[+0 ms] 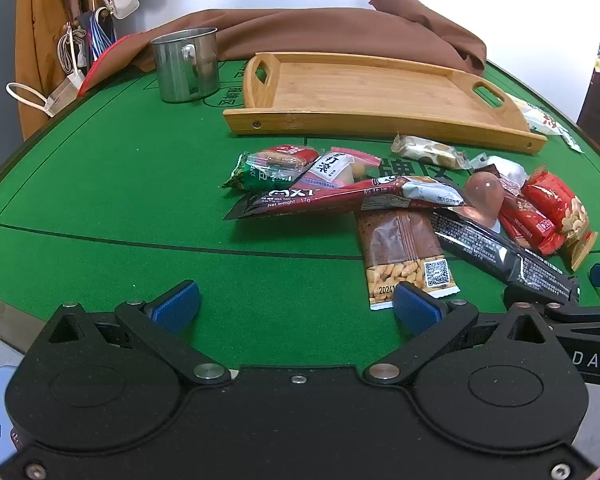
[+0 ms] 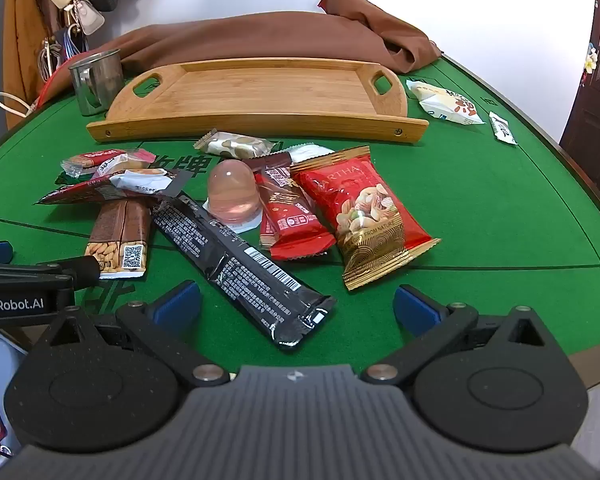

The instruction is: Organize snacks

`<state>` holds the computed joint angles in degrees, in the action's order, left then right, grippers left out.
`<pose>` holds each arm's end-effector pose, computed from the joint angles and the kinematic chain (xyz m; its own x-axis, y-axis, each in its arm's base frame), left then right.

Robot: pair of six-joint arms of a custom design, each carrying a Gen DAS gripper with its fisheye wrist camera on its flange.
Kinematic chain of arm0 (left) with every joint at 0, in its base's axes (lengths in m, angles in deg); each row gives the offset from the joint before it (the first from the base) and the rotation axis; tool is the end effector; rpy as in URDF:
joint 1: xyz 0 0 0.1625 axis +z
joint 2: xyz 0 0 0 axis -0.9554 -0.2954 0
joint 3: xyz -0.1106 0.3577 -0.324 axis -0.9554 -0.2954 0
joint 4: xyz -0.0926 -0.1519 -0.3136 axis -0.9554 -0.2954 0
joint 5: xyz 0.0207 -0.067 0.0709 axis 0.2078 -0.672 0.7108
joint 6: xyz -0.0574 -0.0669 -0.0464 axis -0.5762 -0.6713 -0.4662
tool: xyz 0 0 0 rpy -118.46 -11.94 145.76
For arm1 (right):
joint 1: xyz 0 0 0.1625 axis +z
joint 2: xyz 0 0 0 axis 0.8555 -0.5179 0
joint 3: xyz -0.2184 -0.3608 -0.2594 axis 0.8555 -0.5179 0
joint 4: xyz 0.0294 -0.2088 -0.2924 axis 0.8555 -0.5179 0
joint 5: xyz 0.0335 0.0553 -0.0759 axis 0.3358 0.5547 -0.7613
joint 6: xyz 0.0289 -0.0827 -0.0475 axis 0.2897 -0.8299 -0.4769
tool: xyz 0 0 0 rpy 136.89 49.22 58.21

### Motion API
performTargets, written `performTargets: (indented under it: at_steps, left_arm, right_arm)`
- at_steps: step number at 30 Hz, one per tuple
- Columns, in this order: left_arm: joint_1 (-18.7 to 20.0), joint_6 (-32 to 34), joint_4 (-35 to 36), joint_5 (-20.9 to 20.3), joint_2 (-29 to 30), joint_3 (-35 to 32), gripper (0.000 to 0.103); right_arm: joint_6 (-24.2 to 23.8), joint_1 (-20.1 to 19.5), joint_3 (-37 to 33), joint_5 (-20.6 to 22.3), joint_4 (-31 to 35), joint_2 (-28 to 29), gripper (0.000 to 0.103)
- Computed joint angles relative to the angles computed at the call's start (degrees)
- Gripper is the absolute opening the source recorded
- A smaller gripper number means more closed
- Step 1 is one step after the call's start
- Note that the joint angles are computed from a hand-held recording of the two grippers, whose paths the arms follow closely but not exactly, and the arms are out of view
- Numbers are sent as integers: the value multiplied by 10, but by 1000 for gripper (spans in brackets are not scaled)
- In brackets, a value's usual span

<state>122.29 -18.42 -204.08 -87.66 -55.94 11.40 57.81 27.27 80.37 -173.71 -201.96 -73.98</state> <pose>-0.3233 -0.6896 -0.0414 -0.6762 0.3152 -0.6659 0.6530 0.6749 -0.3436 0.0323 -0.6139 0.2443 -0.6676 0.2836 0.6884 -0.3779 0.6675 -0.6416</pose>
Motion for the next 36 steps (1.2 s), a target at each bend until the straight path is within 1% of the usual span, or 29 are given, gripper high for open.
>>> performTargets:
  at_steps: [12,13,36]
  left_arm:
    - [1,-3,15,-1,0,-10,103]
    - [0,-1,2,0,0,0,103]
    - [0,-1,2,0,0,0,103]
  right_arm:
    - [-1,-1,1,2,-2,0,103]
    - [-1,-1,1,2,-2,0,103]
    - [-2,0,2,2,-6,1,103]
